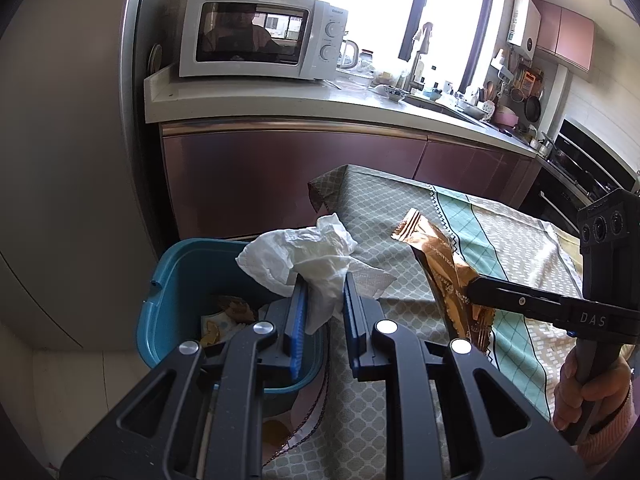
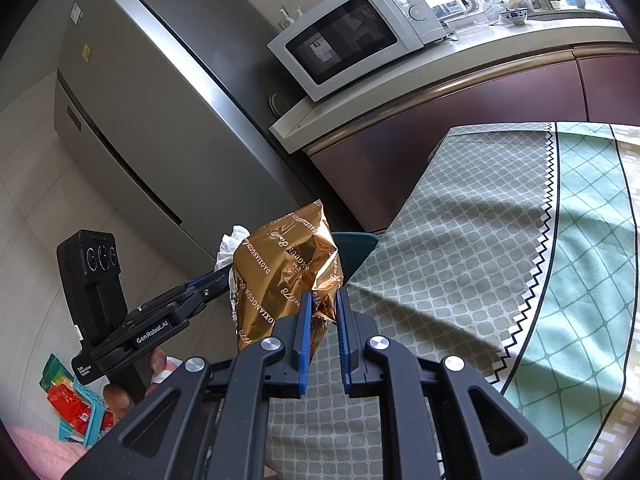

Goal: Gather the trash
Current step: 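Hold the white tissue in the left tool and gold wrapper in the right tool over the teal bin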

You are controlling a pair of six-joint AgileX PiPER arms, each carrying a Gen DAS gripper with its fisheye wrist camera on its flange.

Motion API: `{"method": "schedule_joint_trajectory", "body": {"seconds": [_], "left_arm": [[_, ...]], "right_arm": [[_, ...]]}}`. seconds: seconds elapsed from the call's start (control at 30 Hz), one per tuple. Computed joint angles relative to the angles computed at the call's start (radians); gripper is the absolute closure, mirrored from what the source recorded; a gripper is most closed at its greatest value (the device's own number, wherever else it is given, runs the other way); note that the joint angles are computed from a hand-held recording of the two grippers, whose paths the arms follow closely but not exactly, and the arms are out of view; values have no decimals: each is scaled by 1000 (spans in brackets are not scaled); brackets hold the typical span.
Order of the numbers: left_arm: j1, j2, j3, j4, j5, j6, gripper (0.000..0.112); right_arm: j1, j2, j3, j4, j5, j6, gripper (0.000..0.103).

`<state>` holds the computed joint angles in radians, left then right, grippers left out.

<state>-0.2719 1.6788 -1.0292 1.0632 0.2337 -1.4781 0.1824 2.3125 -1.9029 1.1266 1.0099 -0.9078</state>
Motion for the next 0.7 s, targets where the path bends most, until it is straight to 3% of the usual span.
{"method": "schedule_joint_trajectory", "body": {"seconds": [0.7], "left_arm": [[23,-8,23,27,-1,-29,95]], "right_arm": [[22,42,-70,-17,17,40,92]]}}
